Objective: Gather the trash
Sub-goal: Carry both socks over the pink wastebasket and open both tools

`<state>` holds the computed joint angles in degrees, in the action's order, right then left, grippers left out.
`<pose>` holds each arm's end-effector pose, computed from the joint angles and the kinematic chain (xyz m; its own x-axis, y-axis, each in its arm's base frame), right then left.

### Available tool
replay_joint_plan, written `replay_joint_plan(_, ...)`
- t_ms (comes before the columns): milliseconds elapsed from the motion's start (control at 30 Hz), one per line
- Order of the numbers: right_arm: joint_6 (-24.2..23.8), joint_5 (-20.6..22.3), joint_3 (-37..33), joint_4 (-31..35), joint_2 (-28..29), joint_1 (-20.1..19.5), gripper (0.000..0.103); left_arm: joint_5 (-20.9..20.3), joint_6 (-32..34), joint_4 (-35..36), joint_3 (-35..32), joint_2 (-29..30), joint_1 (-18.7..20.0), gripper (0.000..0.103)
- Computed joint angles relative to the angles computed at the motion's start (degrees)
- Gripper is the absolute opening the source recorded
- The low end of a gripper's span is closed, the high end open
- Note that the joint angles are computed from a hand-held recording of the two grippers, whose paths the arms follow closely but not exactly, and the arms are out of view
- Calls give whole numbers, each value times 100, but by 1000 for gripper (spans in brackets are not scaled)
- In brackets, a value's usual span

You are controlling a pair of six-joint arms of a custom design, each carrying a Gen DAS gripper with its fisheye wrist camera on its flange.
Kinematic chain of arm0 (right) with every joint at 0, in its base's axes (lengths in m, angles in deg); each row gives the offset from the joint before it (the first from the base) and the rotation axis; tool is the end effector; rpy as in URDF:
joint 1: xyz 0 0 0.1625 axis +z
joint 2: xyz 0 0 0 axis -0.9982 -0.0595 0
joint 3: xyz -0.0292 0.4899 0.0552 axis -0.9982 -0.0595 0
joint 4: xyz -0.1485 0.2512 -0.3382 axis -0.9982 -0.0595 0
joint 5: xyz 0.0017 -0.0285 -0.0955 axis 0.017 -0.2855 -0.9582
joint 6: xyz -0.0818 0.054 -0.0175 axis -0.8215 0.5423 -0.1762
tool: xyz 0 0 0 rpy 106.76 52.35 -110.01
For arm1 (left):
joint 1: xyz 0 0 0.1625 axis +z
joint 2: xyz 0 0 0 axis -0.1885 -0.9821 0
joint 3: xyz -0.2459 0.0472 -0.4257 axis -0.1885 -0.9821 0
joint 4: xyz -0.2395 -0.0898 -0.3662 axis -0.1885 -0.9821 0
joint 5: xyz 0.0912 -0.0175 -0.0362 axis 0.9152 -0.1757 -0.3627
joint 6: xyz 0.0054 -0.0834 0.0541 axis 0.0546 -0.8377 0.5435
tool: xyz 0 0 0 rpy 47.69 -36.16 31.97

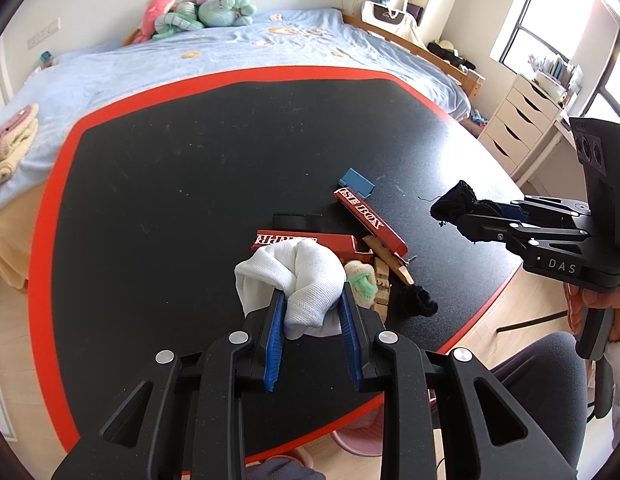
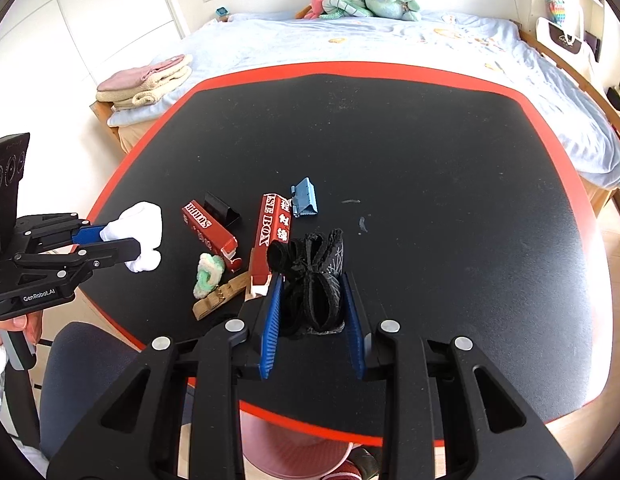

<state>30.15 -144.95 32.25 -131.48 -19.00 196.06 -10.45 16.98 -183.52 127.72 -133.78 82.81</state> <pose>0.3443 -0.6610 -0.0875 -0.5447 -0.7626 0.3490 -0.8118 0.5838 0.0088 0.0337 -0.5496 0.2862 -0.8074 -0.1536 -0.5697 0.2275 0.8098 -0.5408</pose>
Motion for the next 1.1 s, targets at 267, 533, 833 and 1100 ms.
replay_joint_plan(267, -46, 61, 967, -750, -542, 50, 29, 151, -43, -162, 474, -177, -454, 26)
replay_joint_plan(533, -106, 22, 1930, -1348, -929, -32, 29, 132, -159, -341, 872, -214, -820, 26)
replay_joint_plan(833, -38, -83, 2672, -1607, -1200, -160, 29, -103, -335, -347, 1126, -76, -994, 26)
replay_joint_plan(1100, 56, -105, 3021, -1656, -1281, -307, 29, -365, -575, -334, 1356, 97, -1116, 26)
